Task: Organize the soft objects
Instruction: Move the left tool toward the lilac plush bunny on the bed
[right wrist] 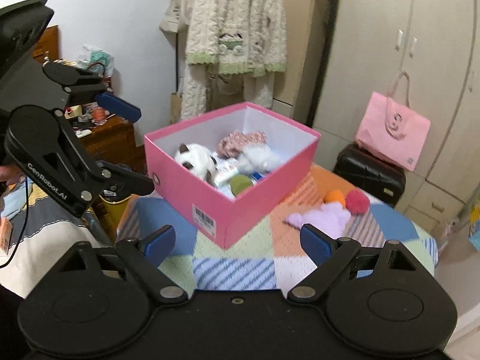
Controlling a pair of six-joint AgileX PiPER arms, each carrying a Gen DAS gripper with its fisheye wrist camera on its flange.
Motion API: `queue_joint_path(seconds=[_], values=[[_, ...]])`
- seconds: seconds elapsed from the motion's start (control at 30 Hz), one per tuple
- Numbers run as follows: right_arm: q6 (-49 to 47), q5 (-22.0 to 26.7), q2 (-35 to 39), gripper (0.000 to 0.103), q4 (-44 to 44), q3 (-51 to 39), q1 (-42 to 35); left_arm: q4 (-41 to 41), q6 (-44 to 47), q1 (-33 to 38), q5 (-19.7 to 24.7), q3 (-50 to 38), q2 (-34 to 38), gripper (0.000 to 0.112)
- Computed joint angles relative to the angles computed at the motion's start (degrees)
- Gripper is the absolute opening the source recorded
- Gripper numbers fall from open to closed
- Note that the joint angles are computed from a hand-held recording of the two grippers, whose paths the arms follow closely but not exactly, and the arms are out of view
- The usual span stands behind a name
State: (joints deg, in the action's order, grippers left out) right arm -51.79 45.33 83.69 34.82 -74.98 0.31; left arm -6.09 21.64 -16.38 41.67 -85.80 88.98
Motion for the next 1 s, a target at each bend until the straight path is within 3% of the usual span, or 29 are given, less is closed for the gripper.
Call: queue_joint_path(seconds=[0.3, 0.47, 0.63, 0.73, 0.83, 1.0], values=[[-2.5, -8.6, 1.2, 0.093, 1.2, 7.2, -4.5, -2.7, -2.5, -3.3, -3.6, -0.5, 4.7, 0.101], [-13.8, -11.8, 6.5, 0.093, 13.1, 7.9, -8.5, -5.9, -2.8, -5.4, -6.9, -3.6, 8.9, 0.101], [-34.7, -15.1, 12.6, 0.093, 33.9, 9.6, -11.1, -7.3, -4.1, -8.0, -10.8, -9.1, 15.1, 0.101], [-44.9, -14.6, 17.1, 0.093, 44.3, 8.6, -12.1, -5.5, -8.3, -9.3, -11.6, -13.5, 19.6, 0.101], [-45.2, -14.6, 21.9, 0.093, 45.3, 4.9, -12.3, -0.6, -18.4, -10.4, -14.2, -17.9, 24.7, 0.1], [-49.2, -16.0, 26.8, 0.093, 47.7, 1.0, -11.4, 2.3, -22.5, -11.7, -11.8, -29.3, 34.1, 0.098]])
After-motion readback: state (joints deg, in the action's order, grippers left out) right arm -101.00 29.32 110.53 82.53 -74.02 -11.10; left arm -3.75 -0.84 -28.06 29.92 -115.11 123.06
